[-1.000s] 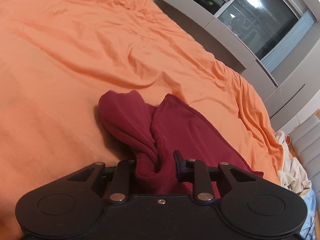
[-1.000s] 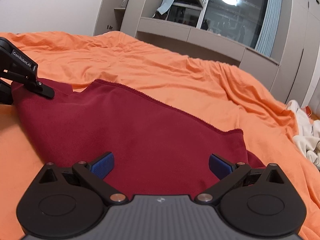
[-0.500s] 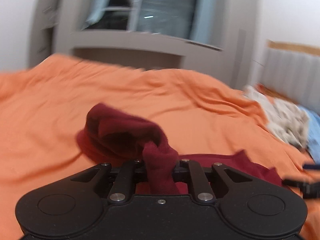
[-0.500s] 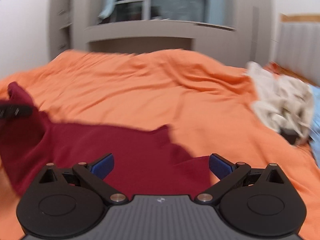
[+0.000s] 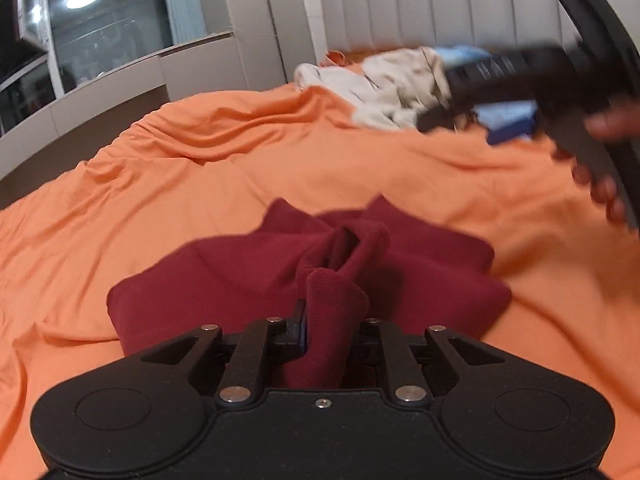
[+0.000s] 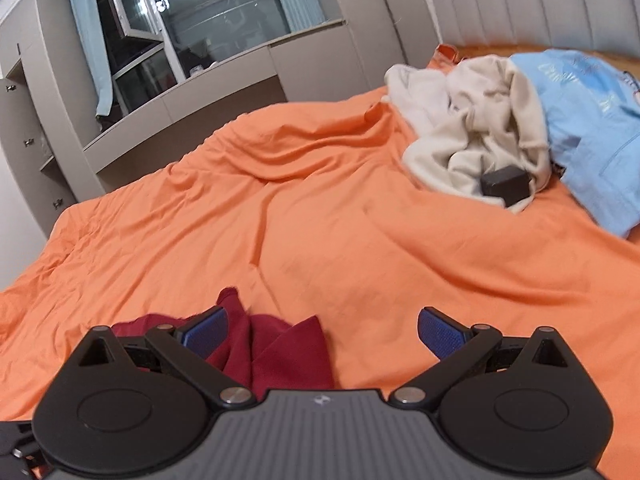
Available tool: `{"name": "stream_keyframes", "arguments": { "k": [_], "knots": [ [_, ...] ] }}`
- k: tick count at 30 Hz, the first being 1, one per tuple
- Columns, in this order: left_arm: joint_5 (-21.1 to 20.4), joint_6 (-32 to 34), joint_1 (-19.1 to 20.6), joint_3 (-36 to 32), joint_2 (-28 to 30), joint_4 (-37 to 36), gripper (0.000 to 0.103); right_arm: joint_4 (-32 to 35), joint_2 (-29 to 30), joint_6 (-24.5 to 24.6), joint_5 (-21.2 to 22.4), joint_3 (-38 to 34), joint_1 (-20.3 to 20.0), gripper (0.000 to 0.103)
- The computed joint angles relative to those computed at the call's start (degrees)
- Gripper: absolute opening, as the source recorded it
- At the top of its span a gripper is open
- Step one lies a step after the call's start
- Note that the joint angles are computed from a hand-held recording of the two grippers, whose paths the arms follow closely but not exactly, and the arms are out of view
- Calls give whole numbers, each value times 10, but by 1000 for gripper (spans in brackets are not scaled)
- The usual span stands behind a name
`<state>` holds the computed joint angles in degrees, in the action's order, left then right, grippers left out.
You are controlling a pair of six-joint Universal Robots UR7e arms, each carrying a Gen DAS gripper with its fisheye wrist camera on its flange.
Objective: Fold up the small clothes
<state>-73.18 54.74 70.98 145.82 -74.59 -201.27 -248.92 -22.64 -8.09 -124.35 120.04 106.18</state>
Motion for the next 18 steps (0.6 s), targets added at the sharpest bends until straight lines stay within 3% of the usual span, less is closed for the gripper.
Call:
{"name": "stream_keyframes", "arguments": {
  "k": [6, 8, 10, 16, 18],
  "knots": [
    [-24, 5, 17, 13, -17, 8, 54, 47, 4, 34, 74, 3, -18, 103],
    [-29, 3, 18, 20, -25, 2, 73, 59, 6, 44, 107, 3, -27, 103],
    [-35, 5, 21, 30, -36, -12, 82, 63, 10, 58, 142, 3, -36, 103],
    [-54, 24, 28, 50, -52, -39, 80, 44, 21, 105, 320, 12, -88, 103],
    [-59, 30, 28, 53, -52, -45, 71, 49, 22, 98, 348, 12, -91, 93]
  ]
}}
